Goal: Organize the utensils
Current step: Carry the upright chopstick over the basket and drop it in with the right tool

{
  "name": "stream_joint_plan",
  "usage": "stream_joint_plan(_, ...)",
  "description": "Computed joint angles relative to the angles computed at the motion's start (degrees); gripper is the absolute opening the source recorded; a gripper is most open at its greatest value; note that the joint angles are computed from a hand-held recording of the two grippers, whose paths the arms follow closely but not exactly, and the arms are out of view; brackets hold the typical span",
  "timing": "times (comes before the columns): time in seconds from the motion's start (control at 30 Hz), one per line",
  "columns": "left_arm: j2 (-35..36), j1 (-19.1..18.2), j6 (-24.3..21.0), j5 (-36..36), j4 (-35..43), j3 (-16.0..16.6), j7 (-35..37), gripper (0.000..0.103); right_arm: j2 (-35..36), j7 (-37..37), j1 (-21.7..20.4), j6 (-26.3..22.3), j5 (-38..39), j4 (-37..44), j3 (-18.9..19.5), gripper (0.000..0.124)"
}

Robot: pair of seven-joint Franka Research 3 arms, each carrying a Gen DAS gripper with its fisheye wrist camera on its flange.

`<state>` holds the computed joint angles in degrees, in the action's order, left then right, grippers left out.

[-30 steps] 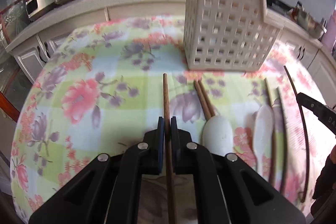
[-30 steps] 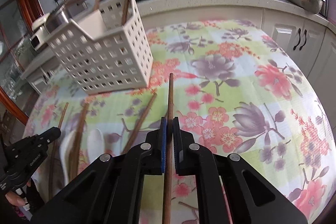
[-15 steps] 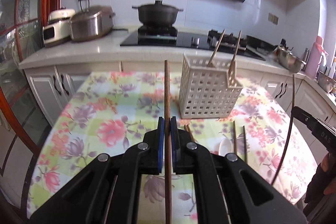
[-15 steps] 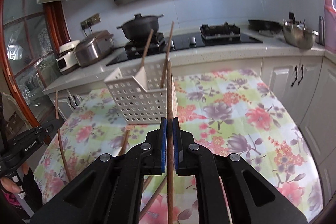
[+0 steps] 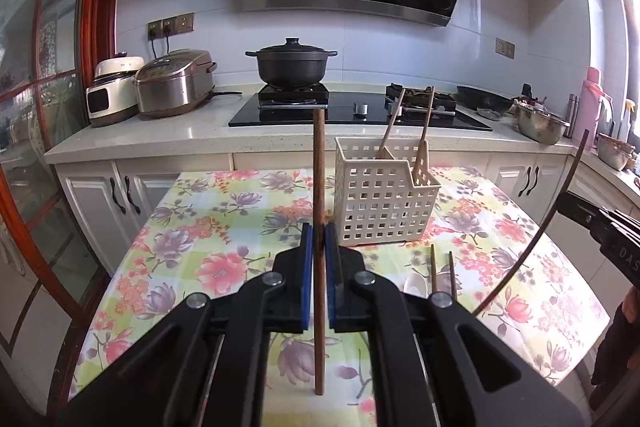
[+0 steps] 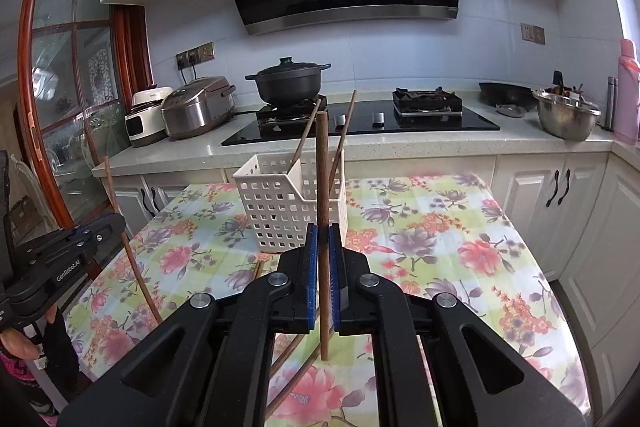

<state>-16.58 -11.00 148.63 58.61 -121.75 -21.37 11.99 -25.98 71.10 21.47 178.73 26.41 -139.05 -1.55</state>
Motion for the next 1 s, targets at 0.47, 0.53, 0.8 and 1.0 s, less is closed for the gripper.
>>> stream_joint_plan(0.47, 10.7, -0.9, 3.2, -9.8, 17.2, 4.6, 15.3, 0.006, 10.8, -8.1, 2.5, -6.9, 5.8, 16.4, -3.7, 0.006)
stream_joint_plan(0.53, 13.3, -1.4, 2.3, -11.6, 22.0, 5.2, 18.4, 0.006, 13.5, -9.4, 1.5, -8.7, 7.5, 20.7, -3.4, 0.006)
stream_joint_plan(0.8, 27.1, -5.7, -4.0, -16.3, 45.8, 8.6, 28.3, 0.006, 25.1, -3.1, -5.9, -14.3, 2.3, 38.8, 1.7, 0.006)
stream_joint_plan(1.0, 39.4, -9.3, -9.1, -21.1, 64.8, 12.2, 35.1, 0.006, 31.7, 1.5, -8.2, -16.9, -3.0, 48.3, 3.5, 0.006)
